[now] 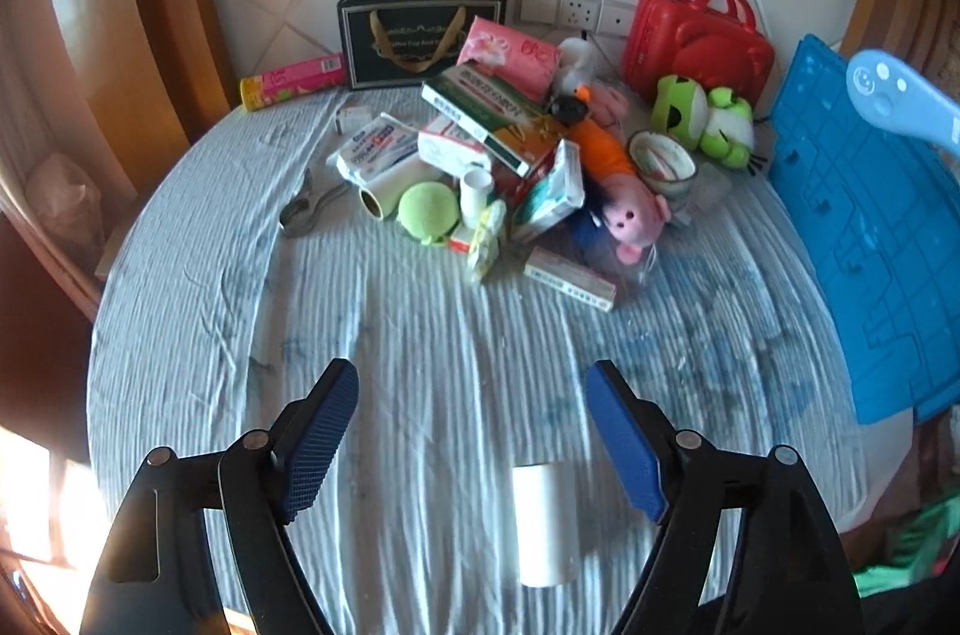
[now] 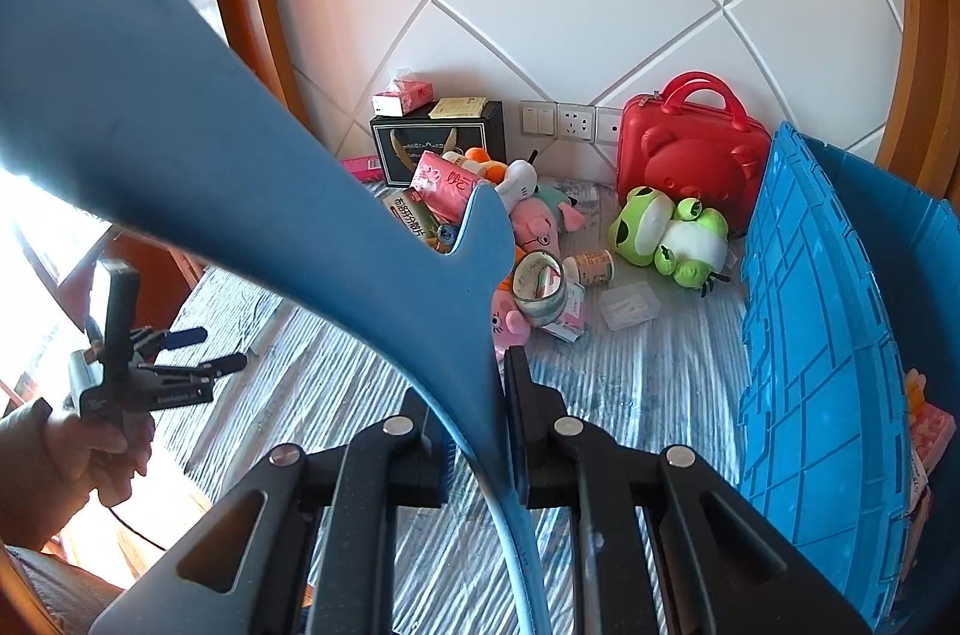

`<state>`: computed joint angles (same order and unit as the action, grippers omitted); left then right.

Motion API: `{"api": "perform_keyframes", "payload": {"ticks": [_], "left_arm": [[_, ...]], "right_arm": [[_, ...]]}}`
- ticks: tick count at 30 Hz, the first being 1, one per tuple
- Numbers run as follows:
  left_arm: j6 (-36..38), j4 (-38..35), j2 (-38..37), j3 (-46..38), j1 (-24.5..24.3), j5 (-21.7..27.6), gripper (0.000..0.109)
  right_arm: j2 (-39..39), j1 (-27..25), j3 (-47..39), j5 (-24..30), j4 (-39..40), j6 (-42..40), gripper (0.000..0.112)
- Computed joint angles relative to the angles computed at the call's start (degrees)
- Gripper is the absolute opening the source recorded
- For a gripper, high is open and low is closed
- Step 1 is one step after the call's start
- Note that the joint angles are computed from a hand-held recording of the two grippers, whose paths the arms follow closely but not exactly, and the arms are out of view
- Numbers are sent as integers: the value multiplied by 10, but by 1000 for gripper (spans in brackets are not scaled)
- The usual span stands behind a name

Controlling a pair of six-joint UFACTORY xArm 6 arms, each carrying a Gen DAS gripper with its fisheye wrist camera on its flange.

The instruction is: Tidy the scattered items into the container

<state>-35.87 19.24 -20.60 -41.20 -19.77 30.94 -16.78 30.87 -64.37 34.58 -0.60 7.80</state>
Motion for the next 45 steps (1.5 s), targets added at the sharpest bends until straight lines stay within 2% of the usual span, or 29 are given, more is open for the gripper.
{"api": "perform_keyframes", "payload": {"ticks": [6,14,20,22,30,36,45], "left_arm": [[8,-52,53,43,-47,-26,78],[24,-124,164,23,-89,-57,77],[21,-149,239,-23,-104,-49,59],[10,-140,252,-35,-109,-39,47],[-80,-67,225,-43,-126,-11,46],[-136,-8,191,-77,-143,46,46],[-161,75,185,-204,-158,149,46]], "right_arm": [[11,2,-11,22,-1,-1,14],[11,-15,-13,64,4,-24,14],[3,-36,-9,79,19,-58,14],[-1,-44,-5,80,30,-74,14],[-6,-81,3,73,95,-144,14],[-4,-105,0,60,162,-209,14],[-6,-145,-14,60,267,-313,14]]}}
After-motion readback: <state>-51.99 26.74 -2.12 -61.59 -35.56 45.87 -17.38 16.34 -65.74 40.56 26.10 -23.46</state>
